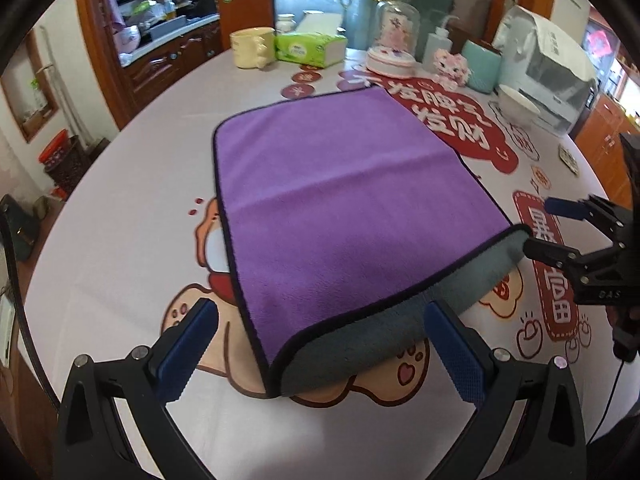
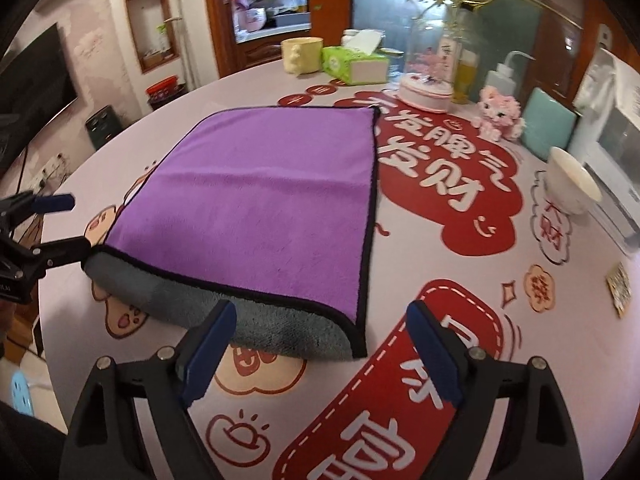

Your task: Fold towel

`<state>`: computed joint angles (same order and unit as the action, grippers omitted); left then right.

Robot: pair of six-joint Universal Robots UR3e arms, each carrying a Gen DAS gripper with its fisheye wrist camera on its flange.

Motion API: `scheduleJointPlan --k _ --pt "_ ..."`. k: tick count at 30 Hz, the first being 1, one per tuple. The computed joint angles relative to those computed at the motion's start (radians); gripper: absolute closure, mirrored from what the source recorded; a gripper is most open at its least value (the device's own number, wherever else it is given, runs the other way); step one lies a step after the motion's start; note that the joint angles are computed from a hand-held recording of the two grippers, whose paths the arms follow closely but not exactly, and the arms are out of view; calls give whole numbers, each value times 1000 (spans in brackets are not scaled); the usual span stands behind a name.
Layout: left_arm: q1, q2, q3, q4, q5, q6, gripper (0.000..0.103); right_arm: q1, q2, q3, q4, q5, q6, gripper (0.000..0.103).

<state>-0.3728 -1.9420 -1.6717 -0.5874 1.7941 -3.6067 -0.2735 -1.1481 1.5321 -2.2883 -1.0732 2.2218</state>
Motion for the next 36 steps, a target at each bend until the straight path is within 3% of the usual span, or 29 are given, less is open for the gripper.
scheduleJointPlan --k 7,13,17,22,36 --pt "28 -19 -28 13 -72 22 4 9 52 -29 35 -14 -65 23" --pt "50 -21 -63 22 -136 10 11 11 86 -66 78 -31 -72 36" --pt "59 -21 -82 26 -173 12 27 6 88 -72 95 -24 -77 45" --pt "57 -20 -95 33 -176 -1 30 9 84 -56 69 -30 -75 56" --pt "68 11 -105 4 -152 -30 69 -7 61 -36 41 -33 -71 79"
